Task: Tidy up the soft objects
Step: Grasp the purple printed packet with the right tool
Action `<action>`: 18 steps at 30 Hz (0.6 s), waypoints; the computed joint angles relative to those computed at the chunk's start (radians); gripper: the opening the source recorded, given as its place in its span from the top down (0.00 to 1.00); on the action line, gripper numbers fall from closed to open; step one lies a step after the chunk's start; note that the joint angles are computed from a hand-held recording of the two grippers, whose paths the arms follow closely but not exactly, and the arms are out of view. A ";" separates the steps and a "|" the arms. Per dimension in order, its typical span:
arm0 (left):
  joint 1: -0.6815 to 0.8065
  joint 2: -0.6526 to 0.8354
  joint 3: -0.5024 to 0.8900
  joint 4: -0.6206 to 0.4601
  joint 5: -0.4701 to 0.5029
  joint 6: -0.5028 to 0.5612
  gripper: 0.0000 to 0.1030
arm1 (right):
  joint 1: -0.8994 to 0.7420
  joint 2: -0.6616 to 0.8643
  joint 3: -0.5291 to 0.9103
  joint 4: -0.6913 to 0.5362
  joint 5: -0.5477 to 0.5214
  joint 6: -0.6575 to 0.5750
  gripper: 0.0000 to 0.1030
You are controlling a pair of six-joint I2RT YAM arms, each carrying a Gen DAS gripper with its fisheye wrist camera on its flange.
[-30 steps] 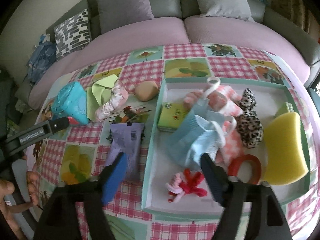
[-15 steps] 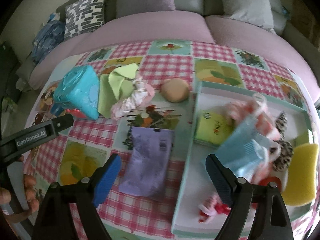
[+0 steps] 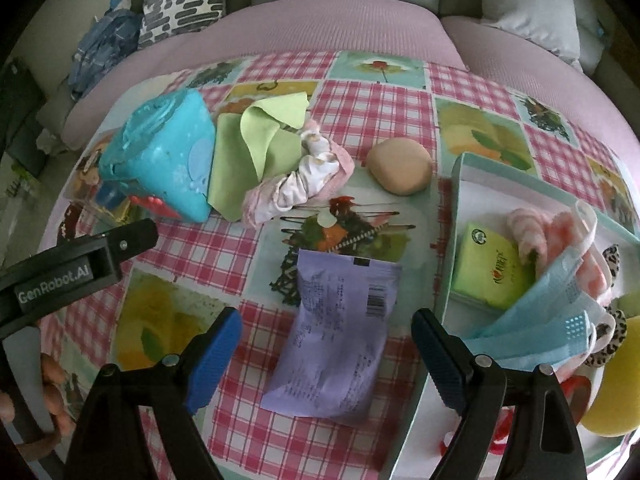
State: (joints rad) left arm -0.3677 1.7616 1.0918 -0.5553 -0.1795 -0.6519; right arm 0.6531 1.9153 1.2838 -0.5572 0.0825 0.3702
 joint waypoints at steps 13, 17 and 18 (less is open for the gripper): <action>0.011 0.037 0.025 -0.009 0.005 0.013 0.14 | 0.011 0.100 0.057 -0.007 -0.015 0.002 0.16; 0.002 0.043 0.035 -0.018 0.001 0.014 0.14 | 0.016 0.107 0.041 0.007 -0.016 0.010 0.22; 0.002 0.044 0.036 -0.020 0.000 0.016 0.14 | 0.016 0.104 0.036 0.012 -0.012 0.008 0.22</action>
